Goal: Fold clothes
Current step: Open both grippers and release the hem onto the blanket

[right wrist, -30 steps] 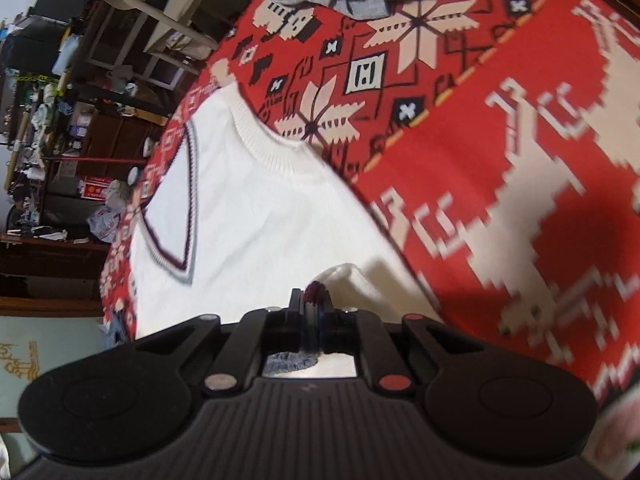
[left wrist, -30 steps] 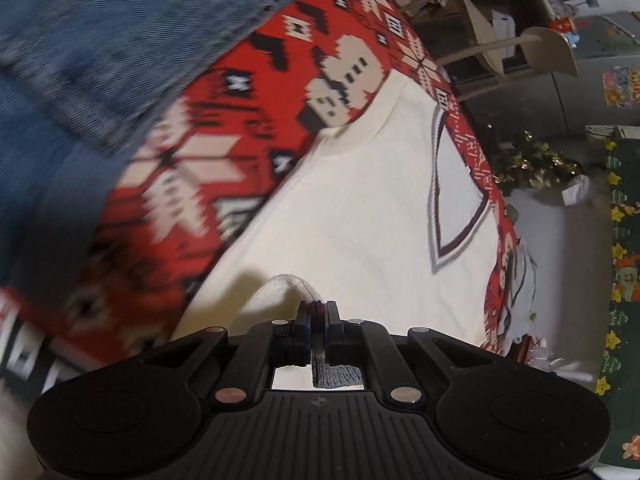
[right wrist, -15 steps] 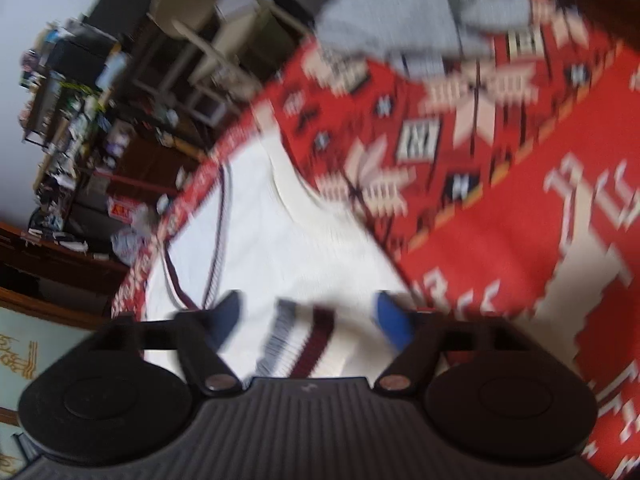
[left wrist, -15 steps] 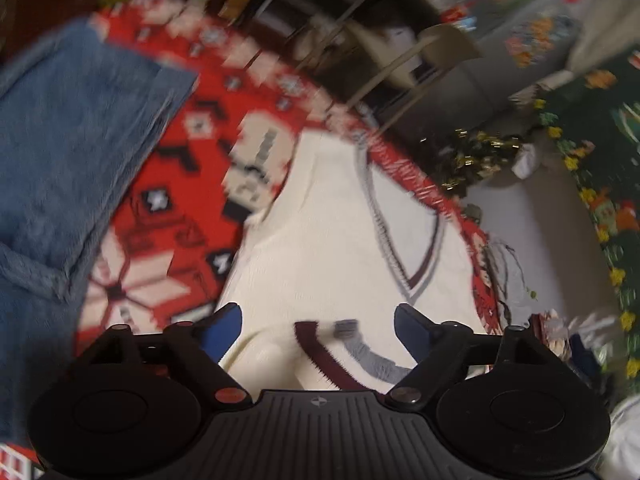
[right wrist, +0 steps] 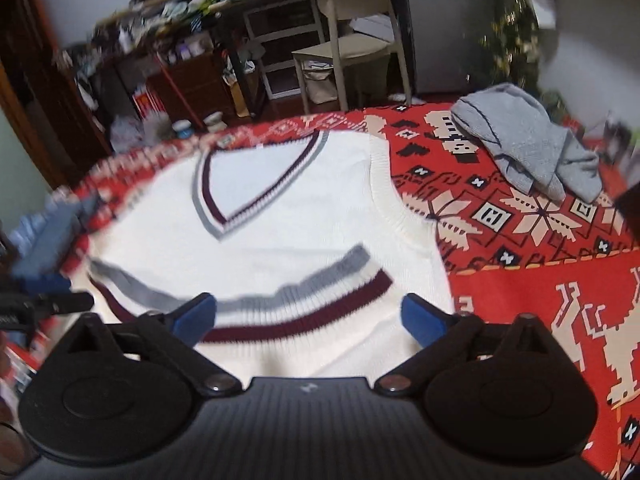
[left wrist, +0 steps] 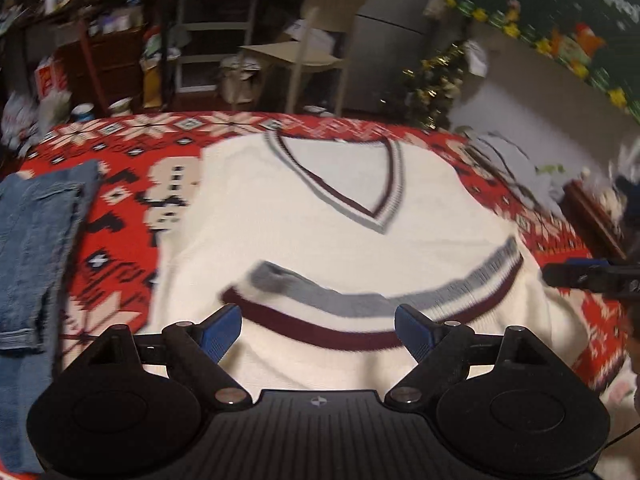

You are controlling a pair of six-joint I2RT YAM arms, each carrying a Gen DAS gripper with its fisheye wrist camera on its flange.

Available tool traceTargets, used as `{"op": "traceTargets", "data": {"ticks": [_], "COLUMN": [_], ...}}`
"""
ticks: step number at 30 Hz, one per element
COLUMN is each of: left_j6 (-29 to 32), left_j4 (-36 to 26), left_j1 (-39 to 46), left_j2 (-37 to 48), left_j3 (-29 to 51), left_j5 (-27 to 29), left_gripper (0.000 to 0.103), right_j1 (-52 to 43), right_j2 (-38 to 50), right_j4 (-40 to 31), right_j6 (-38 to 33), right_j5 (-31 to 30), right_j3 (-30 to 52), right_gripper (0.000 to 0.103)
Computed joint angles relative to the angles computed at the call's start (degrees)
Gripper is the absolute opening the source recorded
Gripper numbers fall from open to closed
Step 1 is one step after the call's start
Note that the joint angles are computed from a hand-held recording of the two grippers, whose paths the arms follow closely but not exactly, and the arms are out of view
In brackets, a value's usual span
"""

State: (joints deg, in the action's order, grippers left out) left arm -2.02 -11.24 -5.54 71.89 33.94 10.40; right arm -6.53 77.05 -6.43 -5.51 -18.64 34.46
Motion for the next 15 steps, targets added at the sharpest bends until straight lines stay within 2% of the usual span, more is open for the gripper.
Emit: {"op": "traceTargets", "data": {"ticks": [4, 7, 11, 15], "left_j6": [-0.1, 2.0, 1.9, 0.3], "left_j4": [3.8, 7.7, 12.0, 14.8], "left_j1": [-4.9, -7.1, -9.5, -8.0], "left_j2": [3.2, 3.3, 3.8, 4.4], "left_j3": [-2.4, -5.1, -7.7, -8.9], "left_j5": [-6.7, -9.4, -13.5, -11.9], "left_gripper": [0.084, 0.085, 0.102, 0.103], "right_j1": [6.0, 9.1, 9.2, 8.1], "right_j2": [1.3, 5.1, 6.6, 6.4], "right_j4": [9.5, 14.1, 19.3, 21.6], "right_j6": [-1.7, -2.6, -1.2, -2.1], "right_j5": [7.2, 11.7, 11.7, 10.4], "right_j3": [-7.1, -9.2, -12.1, -13.7], "right_gripper": [0.102, 0.102, 0.102, 0.102]}}
